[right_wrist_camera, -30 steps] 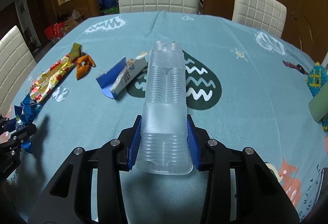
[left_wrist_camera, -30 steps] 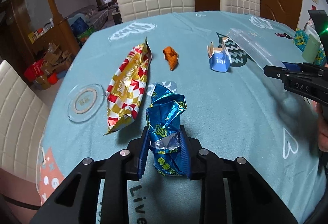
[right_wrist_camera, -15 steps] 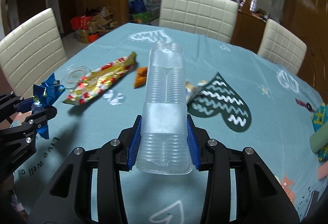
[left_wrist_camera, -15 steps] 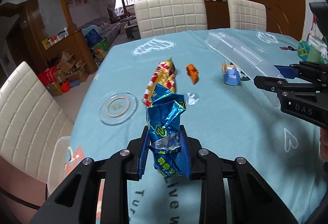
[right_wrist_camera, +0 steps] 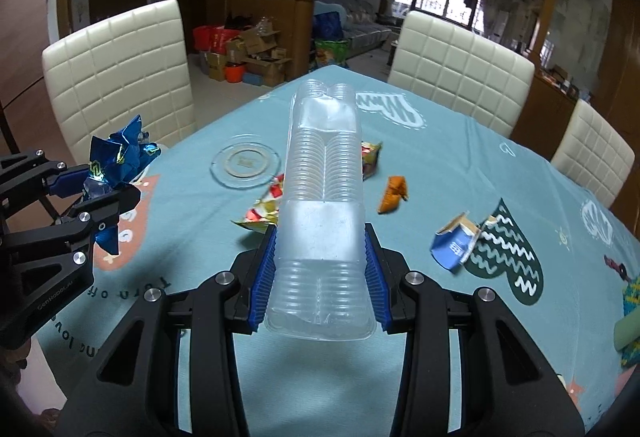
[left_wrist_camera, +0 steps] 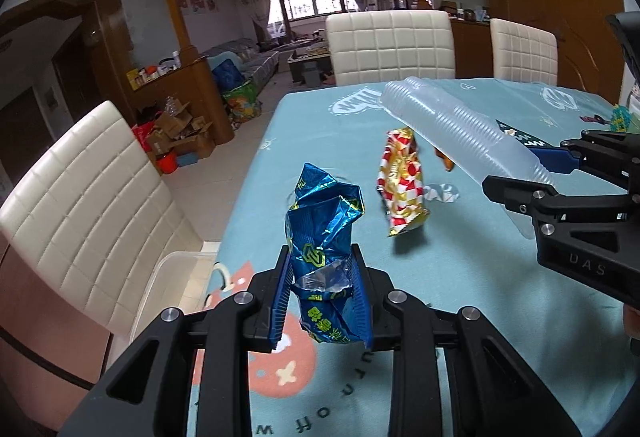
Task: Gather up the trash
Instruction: 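Carry both items over the clear bin and open both tools to drop them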
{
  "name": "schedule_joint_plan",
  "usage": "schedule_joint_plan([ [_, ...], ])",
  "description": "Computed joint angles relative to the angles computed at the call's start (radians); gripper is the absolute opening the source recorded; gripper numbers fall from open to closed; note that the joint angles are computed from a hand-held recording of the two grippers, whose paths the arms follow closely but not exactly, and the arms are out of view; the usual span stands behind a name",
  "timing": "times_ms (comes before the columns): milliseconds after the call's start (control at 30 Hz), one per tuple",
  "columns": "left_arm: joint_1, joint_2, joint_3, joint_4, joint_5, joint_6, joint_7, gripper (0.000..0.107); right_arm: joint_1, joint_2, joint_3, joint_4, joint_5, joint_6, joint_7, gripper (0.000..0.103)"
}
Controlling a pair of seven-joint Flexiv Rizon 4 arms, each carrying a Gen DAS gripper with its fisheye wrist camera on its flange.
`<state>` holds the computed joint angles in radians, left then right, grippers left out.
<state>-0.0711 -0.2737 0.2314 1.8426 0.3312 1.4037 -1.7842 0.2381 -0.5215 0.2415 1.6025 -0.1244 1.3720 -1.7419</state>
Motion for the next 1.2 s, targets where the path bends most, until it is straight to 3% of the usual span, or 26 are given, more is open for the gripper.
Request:
schedule_joint_plan([
  [367,0.038,0.016,0.056,0.033,0.037,0.020,-0.053,0.027,0.062,-0.049,0.011,-0.067,-0.038,-0.047,-0.027,0.042],
  [667,0.091,0.016,0.107,0.014,0.096,-0.021,-0.137,0.027,0.135,-0.137,0.056,-0.217,-0.041,-0.100,-0.119,0.042],
  [900,0.142,-0.010,0.125,-0.028,0.135,-0.048,-0.170,0.030,0.217,-0.214,0.044,-0.338,-0.049,-0.156,-0.155,0.042],
  [967,0.168,-0.017,0.117,-0.032,0.119,-0.053,-0.157,0.037,0.234,-0.232,0.039,-0.366,-0.048,-0.171,-0.160,0.042],
  [1033,0.159,-0.030,0.144,-0.050,0.140,-0.064,-0.201,0.065,0.250,-0.258,0.038,-0.408,-0.046,-0.200,-0.167,0.042],
  [1200,0.168,-0.037,0.177,-0.050,0.181,-0.052,-0.268,0.068,0.286,-0.305,0.039,-0.484,-0.036,-0.261,-0.204,0.042],
])
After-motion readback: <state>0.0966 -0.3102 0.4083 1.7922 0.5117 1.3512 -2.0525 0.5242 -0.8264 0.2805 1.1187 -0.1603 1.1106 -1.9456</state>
